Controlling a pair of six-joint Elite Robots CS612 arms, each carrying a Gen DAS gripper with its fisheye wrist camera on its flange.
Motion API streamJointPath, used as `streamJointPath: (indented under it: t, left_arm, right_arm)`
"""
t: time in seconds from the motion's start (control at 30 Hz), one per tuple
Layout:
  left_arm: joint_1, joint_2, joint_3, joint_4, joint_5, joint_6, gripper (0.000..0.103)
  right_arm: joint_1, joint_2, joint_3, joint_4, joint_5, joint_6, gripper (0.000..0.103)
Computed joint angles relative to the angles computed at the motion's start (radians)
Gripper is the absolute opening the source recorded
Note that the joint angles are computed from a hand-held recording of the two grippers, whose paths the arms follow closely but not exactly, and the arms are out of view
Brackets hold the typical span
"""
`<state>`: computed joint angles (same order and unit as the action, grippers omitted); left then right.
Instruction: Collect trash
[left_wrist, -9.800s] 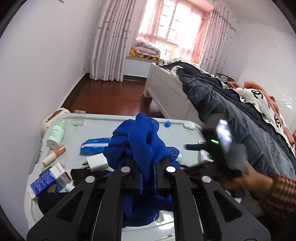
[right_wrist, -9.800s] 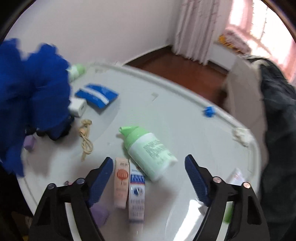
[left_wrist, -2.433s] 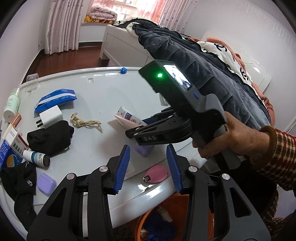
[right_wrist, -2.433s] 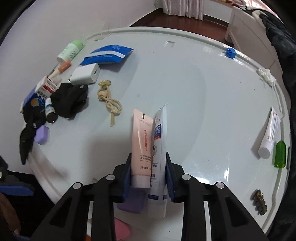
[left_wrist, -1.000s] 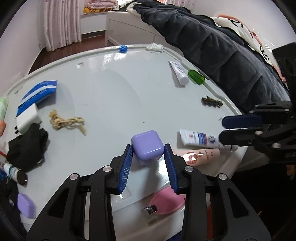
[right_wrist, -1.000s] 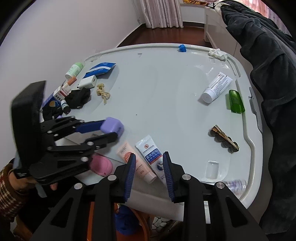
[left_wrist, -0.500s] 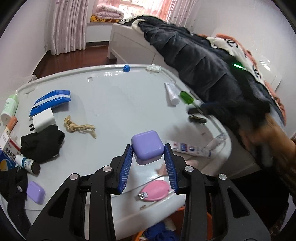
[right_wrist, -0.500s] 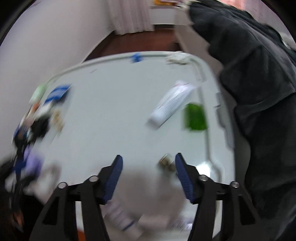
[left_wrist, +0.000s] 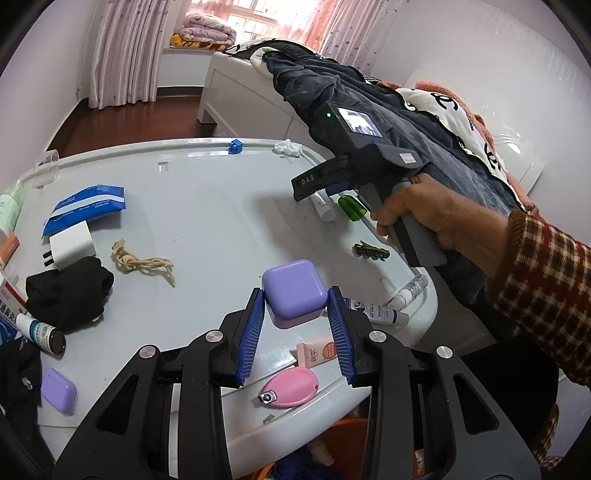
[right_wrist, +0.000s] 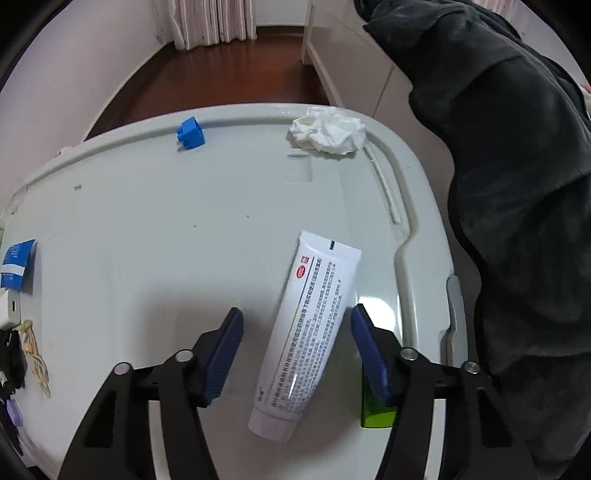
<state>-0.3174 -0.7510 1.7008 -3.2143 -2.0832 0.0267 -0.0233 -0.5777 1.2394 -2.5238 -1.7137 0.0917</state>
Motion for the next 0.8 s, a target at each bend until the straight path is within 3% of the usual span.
streamJointPath:
  t: [0.07,0.13,0.2,0.33,0.8]
  left_arm:
    - [0.003,0.001,-0.002,-0.001,-0.009,-0.006,0.035]
    - [0.003,0.0,0.001,-0.007,-0.011,-0.01,0.035]
    - [0.003,0.0,0.001,-0.009,-0.015,-0.011,0.035]
    - [0.004,-0.001,0.005,-0.014,-0.008,-0.009,0.035]
    - [0.009,-0.061,0.102,-0.076,0.037,-0.012,0.035]
  right_arm:
    - [0.007,-0.004,0.007,-0.015,0.003,-0.039,0.033]
    - [0.009,-0.012,0.032,-0.053,0.035,-0.065,0.033]
    - [0.006,-0.026,0.066,-0.08,0.118,-0.079,0.033]
    - [0.016,-0.056,0.124,-0.134,0.188,-0.094,0.033]
    - [0.029,-0.196,0.352,-0.418,0.265,-0.093,0.033]
